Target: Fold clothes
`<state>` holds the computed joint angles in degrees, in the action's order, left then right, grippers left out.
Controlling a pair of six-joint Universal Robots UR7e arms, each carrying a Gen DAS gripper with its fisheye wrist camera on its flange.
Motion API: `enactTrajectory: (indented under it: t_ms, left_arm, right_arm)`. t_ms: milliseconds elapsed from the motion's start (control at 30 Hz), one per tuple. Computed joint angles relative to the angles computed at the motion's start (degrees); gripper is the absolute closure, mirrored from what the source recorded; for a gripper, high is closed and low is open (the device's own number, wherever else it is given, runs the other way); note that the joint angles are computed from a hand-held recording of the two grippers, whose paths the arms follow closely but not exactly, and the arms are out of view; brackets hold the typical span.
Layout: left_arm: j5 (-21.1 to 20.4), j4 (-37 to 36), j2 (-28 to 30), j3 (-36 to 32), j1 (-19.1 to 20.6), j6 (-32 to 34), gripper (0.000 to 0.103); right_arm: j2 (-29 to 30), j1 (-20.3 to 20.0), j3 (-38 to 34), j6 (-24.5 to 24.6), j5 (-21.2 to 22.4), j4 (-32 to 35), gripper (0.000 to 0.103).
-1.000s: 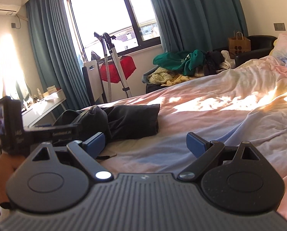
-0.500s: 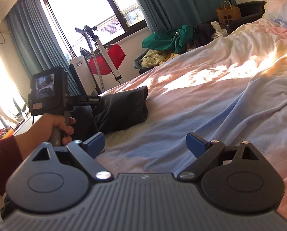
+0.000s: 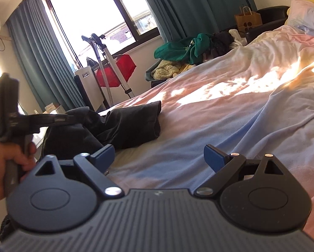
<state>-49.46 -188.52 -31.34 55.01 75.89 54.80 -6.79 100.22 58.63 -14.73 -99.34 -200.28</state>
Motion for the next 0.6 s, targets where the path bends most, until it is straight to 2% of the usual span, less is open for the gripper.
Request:
enactTrajectory:
  t_ms: [100,200,267,367,433,600]
  left_arm:
    - [-4.0,-5.2,-9.6,17.3,-1.3,-0.8,0.094]
    - [-7.1,-7.4,-18.4,33.3,-2.7,-3.7,0.094]
    - [-7.6,-7.8,-22.4,41.1,-3.1,-6.5,0.094]
    - [-7.0,-10.5,-24.7,48.9,-2.4,-7.2,0.094]
    - [-6.8,-12.0,-25.0,51.8,-1.3,-7.6,0.094]
    - [-7.1,-10.0,-25.3,53.4,2.3,-14.0,0.094]
  right_arm:
    - [-0.7,0.0,1.2,0.7,0.9,-0.4,0.010]
    - [-1.2,0.0,2.4,1.2,1.9,-2.6,0.010]
    - [-2.0,-0.3,3.5,3.4,3.4,-3.1,0.010]
    - [-3.2,-1.0,5.4,7.9,5.8,-3.0,0.010]
    - [-4.1,-1.6,6.6,11.2,7.0,-2.2,0.010]
    - [-5.5,-3.2,8.7,19.2,9.9,-0.8,0.009]
